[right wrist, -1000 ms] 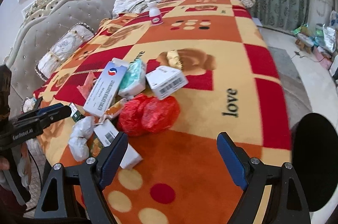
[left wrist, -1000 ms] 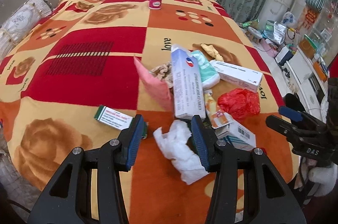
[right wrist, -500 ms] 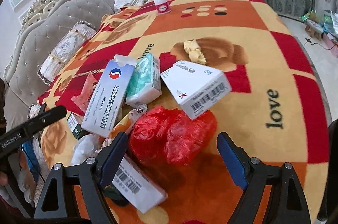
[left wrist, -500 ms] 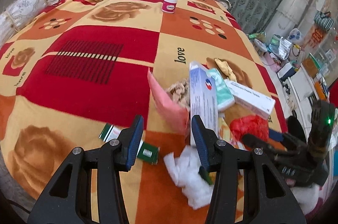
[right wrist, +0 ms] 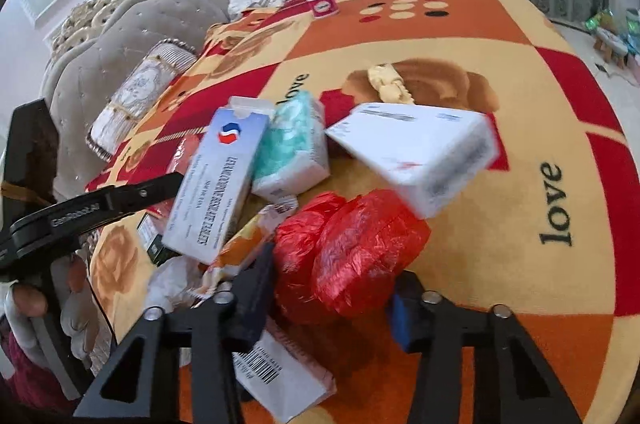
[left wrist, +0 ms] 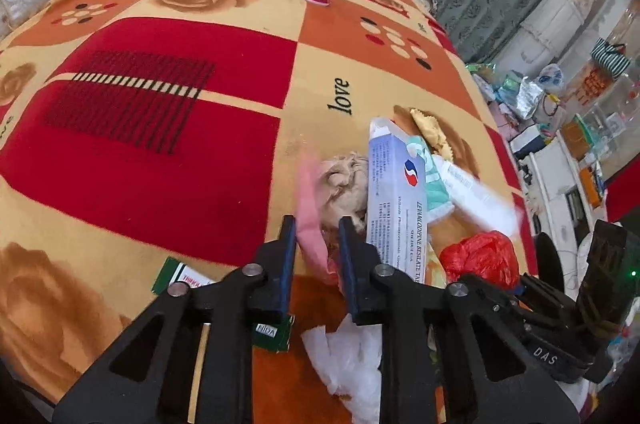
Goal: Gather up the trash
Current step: 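Grasp the pink wrapper with left tool while right tool grasps the red plastic bag, then carry the pink wrapper and red bag to the black bin and release both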
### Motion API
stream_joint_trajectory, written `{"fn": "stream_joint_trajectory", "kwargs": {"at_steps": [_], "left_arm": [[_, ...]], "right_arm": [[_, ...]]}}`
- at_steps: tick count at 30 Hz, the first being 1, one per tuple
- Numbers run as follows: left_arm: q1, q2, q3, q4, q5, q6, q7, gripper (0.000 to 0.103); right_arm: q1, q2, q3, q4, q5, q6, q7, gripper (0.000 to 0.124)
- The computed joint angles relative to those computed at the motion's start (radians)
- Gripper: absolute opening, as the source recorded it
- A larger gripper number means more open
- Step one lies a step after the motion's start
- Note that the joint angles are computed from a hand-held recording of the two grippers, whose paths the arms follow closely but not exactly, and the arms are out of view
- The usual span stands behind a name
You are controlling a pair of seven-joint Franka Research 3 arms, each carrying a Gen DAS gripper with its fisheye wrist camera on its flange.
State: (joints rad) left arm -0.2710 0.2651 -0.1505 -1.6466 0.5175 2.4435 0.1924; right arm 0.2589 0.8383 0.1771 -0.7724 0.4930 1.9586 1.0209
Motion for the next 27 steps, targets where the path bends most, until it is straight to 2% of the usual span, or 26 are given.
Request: {"fn": "stream_joint_trajectory", "kwargs": {"at_steps": [7,11,16,21,27], "left_arm": [[-0.007,-0.093,0.003,-0.063,0.098,0.005,-0.084,0.012],[-0.001,-0.126,-0.010,-0.069,0.131,-0.003,-0.109,0.012],[0.012,-0.162,-0.023,-0.090,0.158,0.043,-0.146,0.012],[0.003,-0.153,-0.039,-0.044,0.190,0.035,-0.131,0.012],[-0.030,-0.071,-0.044,0.081,0.185,0.046,-0.065,0.012]], "right_arm": [[-0.038,-0.113,0.018,-0.161,0.067,0.064,-0.083,0.040],[-0.064,-0.153,0.026,-0.199,0.123,0.074,-0.109,0.040],[-0.080,-0.198,0.026,-0.240,0.167,0.093,-0.140,0.040],[-0.093,-0.252,0.021,-0.301,0.203,0.119,-0.181,0.040],[-0.105,-0.280,0.005,-0.333,0.222,0.145,-0.198,0.040]]}}
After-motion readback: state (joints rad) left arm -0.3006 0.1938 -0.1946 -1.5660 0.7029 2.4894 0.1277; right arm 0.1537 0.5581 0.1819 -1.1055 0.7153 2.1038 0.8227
